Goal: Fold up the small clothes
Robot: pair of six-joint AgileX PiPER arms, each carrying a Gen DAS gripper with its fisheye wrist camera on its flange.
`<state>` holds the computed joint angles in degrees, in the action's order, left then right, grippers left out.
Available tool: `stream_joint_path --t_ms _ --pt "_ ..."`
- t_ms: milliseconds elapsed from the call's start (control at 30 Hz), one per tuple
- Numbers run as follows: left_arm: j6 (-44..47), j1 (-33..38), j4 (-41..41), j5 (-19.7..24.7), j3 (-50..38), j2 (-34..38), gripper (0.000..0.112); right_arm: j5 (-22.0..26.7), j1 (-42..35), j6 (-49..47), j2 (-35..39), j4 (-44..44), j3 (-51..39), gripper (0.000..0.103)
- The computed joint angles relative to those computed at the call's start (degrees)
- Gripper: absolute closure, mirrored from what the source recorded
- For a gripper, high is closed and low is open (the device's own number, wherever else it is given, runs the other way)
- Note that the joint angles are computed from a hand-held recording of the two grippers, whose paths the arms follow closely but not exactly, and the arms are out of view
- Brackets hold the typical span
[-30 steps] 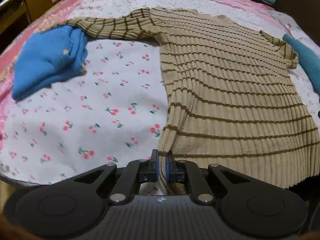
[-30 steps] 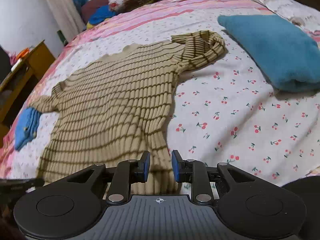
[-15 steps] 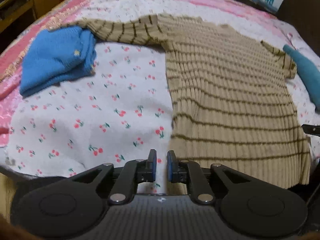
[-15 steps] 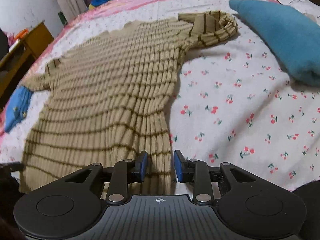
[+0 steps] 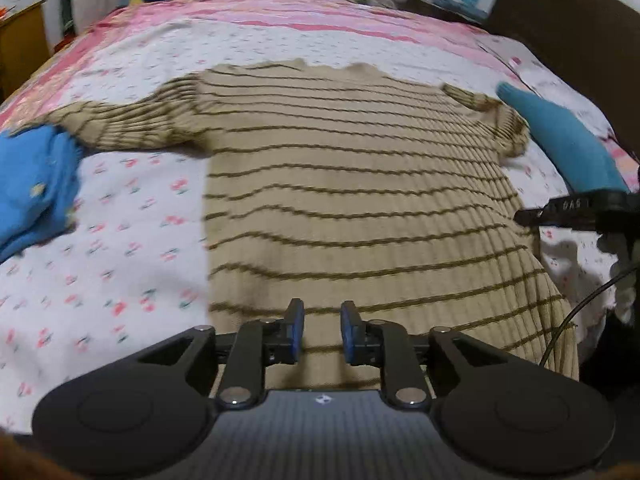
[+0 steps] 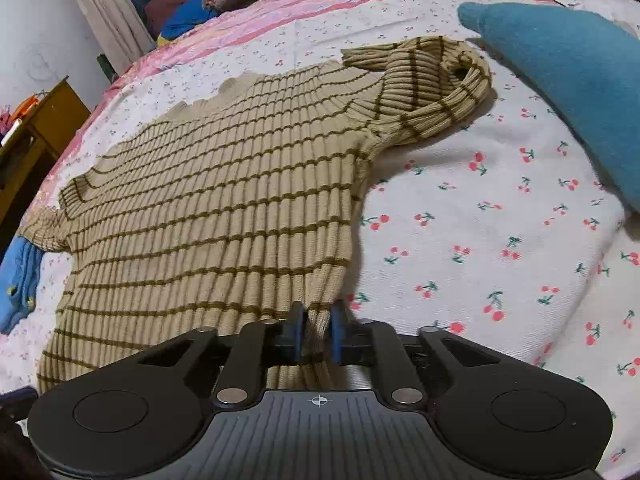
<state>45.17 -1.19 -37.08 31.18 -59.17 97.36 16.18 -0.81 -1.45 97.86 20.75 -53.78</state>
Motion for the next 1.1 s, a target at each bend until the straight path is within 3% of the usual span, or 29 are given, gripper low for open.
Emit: stream_joint_path --t_ms 67,200,300,367,500,767,1100 --pt "0.0 -1.0 -0.4 0.2 -1.8 2.1 0.085 -0.9 -1.0 6.6 -1.2 -6.6 0.8 0.097" --pt "-0.4 -2.7 -0.7 -2.8 -2.7 3.9 0.083 -0.5 -3.2 11.3 -2.0 -10.5 1.1 0.098" --pt "-0.7 -2.5 -1.1 -3.7 -3.3 5.8 0.080 0.4 -3.7 13.4 -2.2 -12.5 1.0 0.088" --pt "-2.0 -2.3 0.0 -3.9 -3.4 6.8 0.080 -0.3 -3.4 19.1 -2.3 -17.7 1.6 0.088" --pt "-2.7 -1.7 -0.2 -3.6 -3.8 7.7 0.079 -2.5 -3.7 13.8 -3.4 -12.3 2.8 0.088" --pt "-4.0 -2.6 -2.3 -3.7 -7.2 9.2 0.075 -4.4 -1.4 22.7 -3.0 -23.1 2.3 0.088" --pt "-9.7 -6.7 2.4 -7.3 -8.9 11.0 0.072 -6.1 -1.1 16.5 -2.4 -17.8 2.2 0.088"
